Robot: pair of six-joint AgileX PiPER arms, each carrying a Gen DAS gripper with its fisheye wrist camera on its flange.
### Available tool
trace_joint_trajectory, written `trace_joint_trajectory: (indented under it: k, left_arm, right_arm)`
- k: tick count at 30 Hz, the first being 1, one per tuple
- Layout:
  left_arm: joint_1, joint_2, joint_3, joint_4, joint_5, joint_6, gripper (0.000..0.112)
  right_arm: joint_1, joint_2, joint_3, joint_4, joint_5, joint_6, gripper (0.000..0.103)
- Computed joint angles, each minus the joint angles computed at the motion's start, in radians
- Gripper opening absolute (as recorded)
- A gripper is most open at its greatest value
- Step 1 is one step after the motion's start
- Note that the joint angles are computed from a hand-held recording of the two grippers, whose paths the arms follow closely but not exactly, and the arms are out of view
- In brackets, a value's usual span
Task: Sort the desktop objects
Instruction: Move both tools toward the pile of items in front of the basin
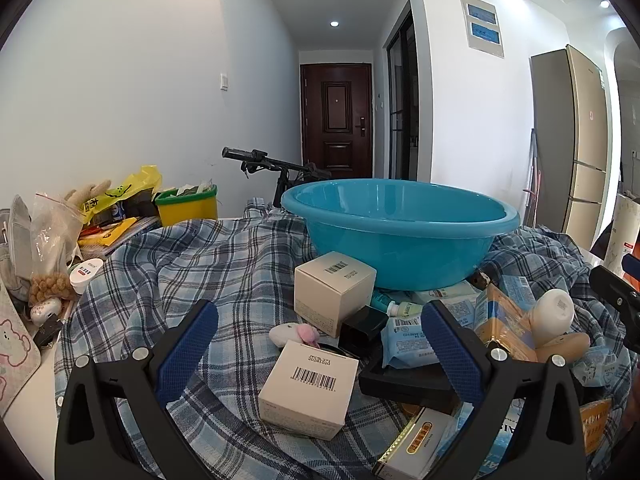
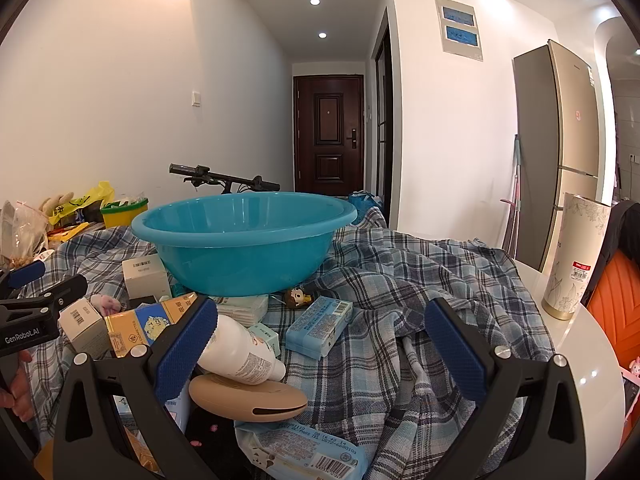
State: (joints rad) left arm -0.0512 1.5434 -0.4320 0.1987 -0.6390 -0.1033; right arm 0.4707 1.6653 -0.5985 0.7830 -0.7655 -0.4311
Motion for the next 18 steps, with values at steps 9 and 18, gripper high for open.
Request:
trace_joint_trajectory:
  k: [9, 18]
  left_arm:
    - [-0.072, 0.004, -0.029, -0.153, 0.077, 0.146, 0.103]
    - [-0.052, -0.157, 0.028, -0.144, 0.083, 0.074, 0.103]
  right_arm:
    - [-0.011, 0.010, -0.031, 0.038, 0.048, -0.043, 0.103]
    - [0.033, -0.066, -0.055, 0.161, 0.109, -0.186, 0.103]
